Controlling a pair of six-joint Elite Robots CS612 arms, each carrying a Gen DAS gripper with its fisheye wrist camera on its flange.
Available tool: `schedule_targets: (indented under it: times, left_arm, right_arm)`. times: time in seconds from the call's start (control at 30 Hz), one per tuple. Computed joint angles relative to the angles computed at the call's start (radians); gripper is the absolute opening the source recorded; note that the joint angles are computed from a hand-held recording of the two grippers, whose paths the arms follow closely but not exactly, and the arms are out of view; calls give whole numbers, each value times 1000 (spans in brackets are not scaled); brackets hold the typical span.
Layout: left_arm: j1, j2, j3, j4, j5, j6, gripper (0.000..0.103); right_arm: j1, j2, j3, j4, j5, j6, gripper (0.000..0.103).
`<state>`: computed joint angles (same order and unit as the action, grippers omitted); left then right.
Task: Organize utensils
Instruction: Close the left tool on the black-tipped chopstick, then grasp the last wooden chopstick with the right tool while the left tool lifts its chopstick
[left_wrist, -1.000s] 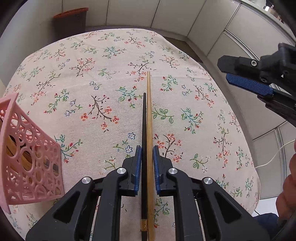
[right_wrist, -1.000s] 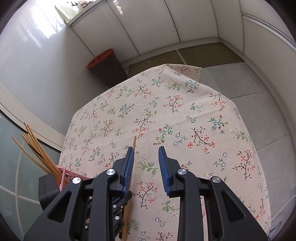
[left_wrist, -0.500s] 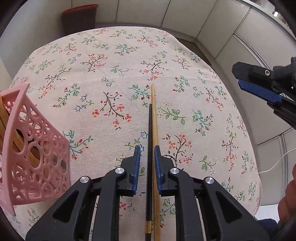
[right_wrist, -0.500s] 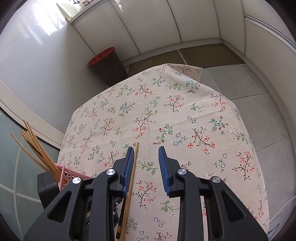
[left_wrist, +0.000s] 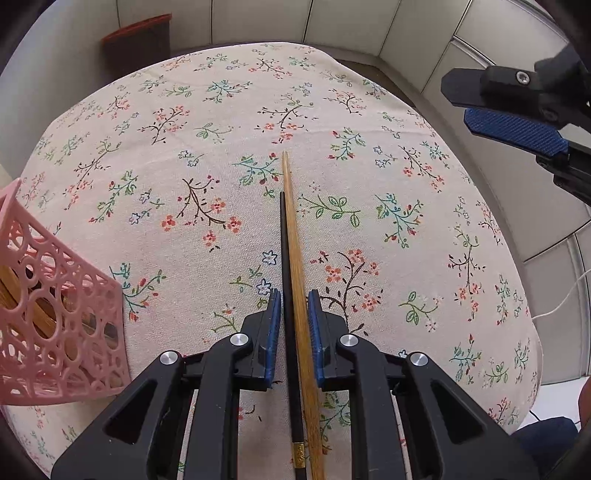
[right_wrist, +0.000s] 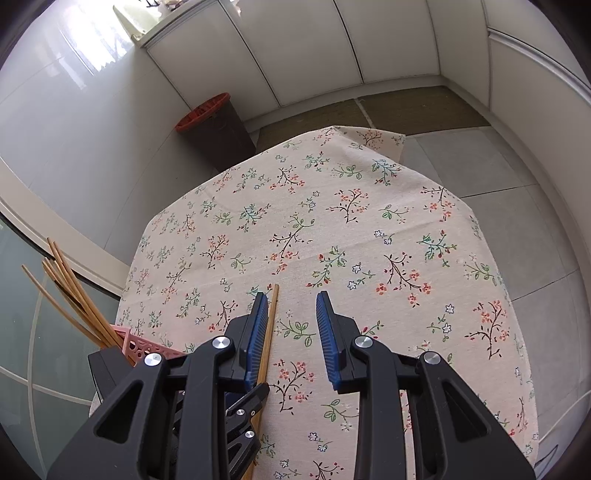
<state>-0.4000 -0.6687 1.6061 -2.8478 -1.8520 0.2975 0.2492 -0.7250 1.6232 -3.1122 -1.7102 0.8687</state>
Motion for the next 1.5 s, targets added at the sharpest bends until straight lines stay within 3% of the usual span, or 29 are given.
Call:
schedule_targets:
  times: [0.17,0.5,0.73,0.8,0.9,1.07,1.17,1.33,1.5]
  left_arm:
    - [23,3,-26,38,-71,-41,15]
    - [5,-2,-7,20,12,-15,15]
    - [5,10,-26,18,0,-15,15]
    - [4,11,-21,-6,8,-8,5]
    - [20,6,-23,8,-53,-53,4]
    - [41,-30,13,-78,-134,-97,4]
    - [55,-47,29,-125,-165,-139,4]
    - [69,-64,54,-209,-170,-181,4]
    - [83,-74,69,-234,-177,-186,4]
  right_arm:
    - [-2,-1,3,-2,-2,3,29]
    - [-2,-1,2,-3,2,2,29]
    - [-2,1,-2,19,8,-1,29]
    - [-4,3,-6,42,15,1,29]
    - [-13,7,-5,61,54,23,29]
    - [-27,23,-9,74,139,51,29]
    - [-25,40,-41,130,183,18,29]
    - [-14,70,-102,205,222,-49,29]
    - [-4,97,-159,308,236,-85,29]
